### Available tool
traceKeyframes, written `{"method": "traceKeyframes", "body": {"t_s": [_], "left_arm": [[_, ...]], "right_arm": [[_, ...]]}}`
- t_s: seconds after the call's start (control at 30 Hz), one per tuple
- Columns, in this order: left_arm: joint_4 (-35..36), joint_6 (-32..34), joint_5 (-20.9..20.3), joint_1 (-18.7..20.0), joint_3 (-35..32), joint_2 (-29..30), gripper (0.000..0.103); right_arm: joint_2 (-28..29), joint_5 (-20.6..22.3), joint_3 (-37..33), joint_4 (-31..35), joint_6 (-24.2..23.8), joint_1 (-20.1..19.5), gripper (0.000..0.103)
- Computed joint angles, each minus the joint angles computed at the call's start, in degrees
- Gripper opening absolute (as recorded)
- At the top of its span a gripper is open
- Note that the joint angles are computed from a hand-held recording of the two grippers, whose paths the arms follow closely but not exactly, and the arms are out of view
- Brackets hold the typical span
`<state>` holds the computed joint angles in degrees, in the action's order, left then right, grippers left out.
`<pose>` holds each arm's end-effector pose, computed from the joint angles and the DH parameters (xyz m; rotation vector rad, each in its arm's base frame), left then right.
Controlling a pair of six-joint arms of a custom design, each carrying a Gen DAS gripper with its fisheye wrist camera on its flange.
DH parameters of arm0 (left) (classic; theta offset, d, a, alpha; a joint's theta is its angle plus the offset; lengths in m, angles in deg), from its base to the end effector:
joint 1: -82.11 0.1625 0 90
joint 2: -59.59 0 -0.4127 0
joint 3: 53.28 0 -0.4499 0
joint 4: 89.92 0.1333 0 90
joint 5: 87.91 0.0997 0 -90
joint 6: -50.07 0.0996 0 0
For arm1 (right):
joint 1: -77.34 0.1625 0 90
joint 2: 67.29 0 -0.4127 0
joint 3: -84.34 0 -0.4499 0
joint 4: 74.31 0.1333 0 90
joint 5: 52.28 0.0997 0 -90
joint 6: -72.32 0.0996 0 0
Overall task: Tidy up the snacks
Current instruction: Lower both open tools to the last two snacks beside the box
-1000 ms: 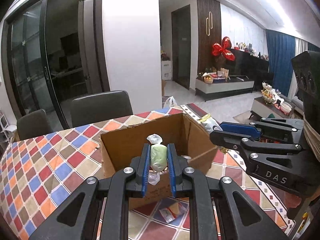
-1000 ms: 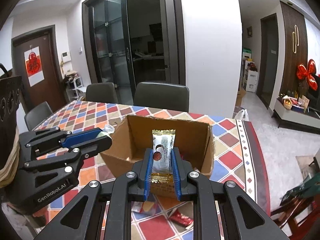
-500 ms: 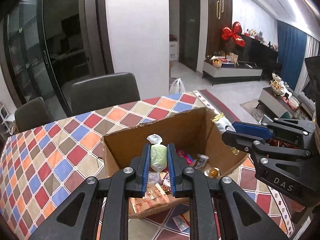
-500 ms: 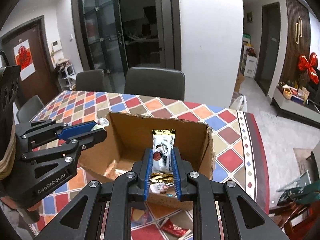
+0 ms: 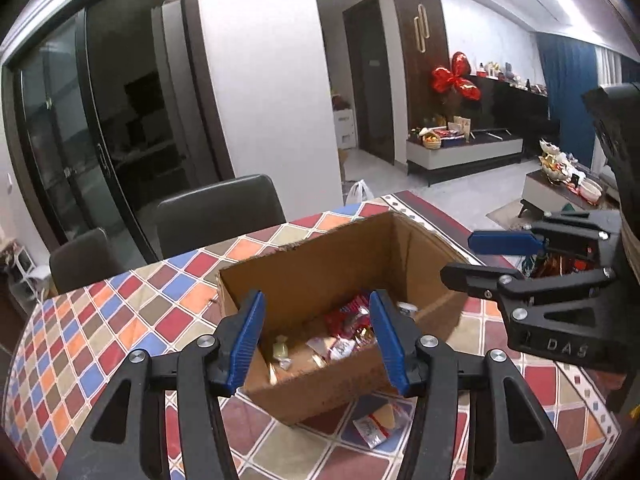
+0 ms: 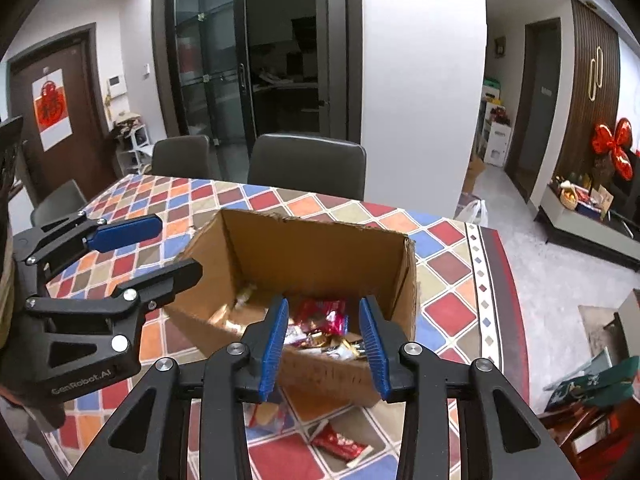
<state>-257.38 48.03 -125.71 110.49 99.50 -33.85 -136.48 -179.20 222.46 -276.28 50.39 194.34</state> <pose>-0.1794 -0.3379 0.1604 1.0127 2.1402 -0.9297 0.2632 -0.3547 0.1383 0.6968 -2.2838 0.9675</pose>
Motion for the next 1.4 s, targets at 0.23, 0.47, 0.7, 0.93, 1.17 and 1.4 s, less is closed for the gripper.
{"method": "traceKeyframes", "body": {"t_s": [0.23,0.47,0.7,0.93,1.17,1.4], "left_arm": [[5.4,-5.0,0.7,-5.1,5.7,-5.7,0.054],[9.9,-9.2,-0.4,-7.2,8.5,-7.1,0.055],[10.3,-9.7,-2.6,-5.7,8.7,-3.7,0.055],[5.1,-6.5,-5.8,-1.1,7.9,4.4,0.06],[-2.0,0.4,-7.9,4.2,5.5,13.7,0.067],[-7.3,8.8,-8.7,9.5,2.0,20.7,0.071]], "right_arm": [[-0.5,-0.3,4.3,-3.7,-1.2,0.5,0.047],[0.2,-1.4,7.1,-5.5,-3.0,-0.3,0.047],[1.5,-3.0,8.8,-4.6,-4.3,-2.6,0.047],[3.1,-4.6,8.4,-0.2,-5.5,-4.9,0.047],[6.1,-5.5,6.9,2.9,-6.8,-8.6,0.047],[10.0,-6.7,5.1,2.5,-11.8,-10.8,0.047]]}}
